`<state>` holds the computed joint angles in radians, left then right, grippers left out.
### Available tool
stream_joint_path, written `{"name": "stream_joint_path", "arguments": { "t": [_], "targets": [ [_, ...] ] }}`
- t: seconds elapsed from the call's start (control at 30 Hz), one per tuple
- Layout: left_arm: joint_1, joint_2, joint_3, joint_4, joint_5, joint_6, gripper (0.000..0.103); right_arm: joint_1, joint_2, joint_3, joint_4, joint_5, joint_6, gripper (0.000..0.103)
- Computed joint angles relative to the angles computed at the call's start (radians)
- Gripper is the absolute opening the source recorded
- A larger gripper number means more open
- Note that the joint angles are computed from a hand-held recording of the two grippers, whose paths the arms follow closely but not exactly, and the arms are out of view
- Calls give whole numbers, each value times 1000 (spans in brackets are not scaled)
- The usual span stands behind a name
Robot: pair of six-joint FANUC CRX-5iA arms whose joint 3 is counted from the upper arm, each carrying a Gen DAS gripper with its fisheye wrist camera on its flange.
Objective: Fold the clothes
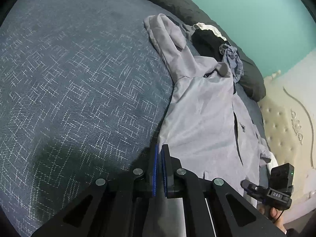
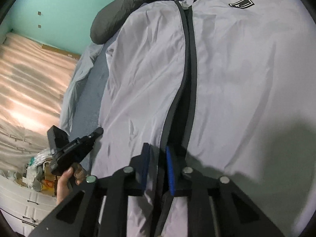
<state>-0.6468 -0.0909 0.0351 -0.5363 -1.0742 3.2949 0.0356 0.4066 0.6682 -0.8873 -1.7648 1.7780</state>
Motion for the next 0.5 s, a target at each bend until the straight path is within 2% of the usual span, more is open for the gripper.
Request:
{"name": "stream_joint_path", "arguments": {
  "t": [0.13, 0.27, 0.47, 0.5],
  "targets": [
    [1, 1, -2, 4, 13, -6, 6, 25, -13, 33, 76, 1, -25, 6],
    [-8, 19, 29, -7, -36, -30, 6, 94, -18, 66, 169, 18, 14, 6],
    [-6, 22, 26, -3, -44, -32, 6, 105, 26, 66, 199, -7, -19, 10],
    [-5, 22, 26, -1, -43, -35, 6, 91, 27, 63, 172, -17, -29, 10]
  ]
}}
